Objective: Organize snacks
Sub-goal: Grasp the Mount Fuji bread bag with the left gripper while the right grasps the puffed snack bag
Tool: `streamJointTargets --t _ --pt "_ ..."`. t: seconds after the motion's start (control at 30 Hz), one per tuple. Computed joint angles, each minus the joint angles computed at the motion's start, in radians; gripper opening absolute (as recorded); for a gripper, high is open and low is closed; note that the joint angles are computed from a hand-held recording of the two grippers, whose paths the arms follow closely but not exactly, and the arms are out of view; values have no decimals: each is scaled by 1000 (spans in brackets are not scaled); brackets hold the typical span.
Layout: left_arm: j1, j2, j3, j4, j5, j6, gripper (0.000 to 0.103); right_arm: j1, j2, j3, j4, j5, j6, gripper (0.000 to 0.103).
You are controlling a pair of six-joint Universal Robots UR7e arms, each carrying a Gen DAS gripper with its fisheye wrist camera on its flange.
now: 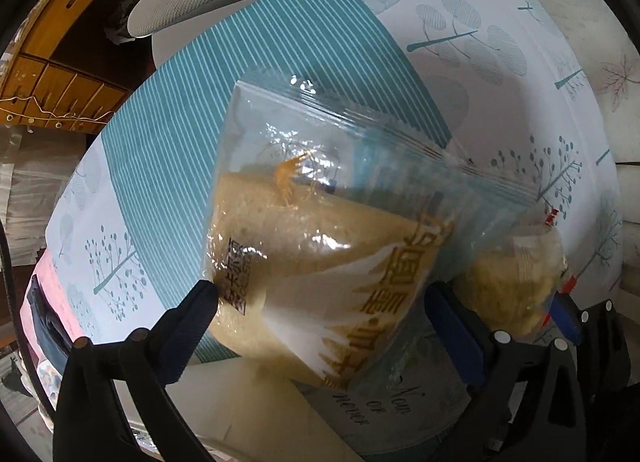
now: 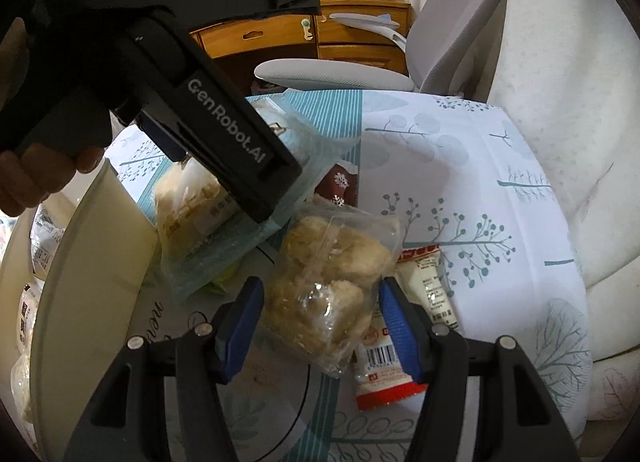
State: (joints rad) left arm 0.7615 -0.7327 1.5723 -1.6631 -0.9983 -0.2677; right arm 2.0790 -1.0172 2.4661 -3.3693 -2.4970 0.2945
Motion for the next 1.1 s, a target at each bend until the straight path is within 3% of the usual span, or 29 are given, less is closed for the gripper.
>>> streamJointTargets --t 0.13,0.4,0.57,0.83,1.1 --pt "19 -12 12 -39 -1 -1 102 -4 -9 2 6 20 -1 54" --pt "46 -45 29 -100 -1 -37 86 -14 -10 11 -40 48 -3 46" --pt "49 -89 53 -156 -13 -28 57 5 -38 14 9 60 31 45" --pt "74 -138 83 -242 -33 -65 43 55 -87 26 87 57 92 45" --pt "56 -198 87 -271 -74 -111 28 104 -184 27 258 109 133 45"
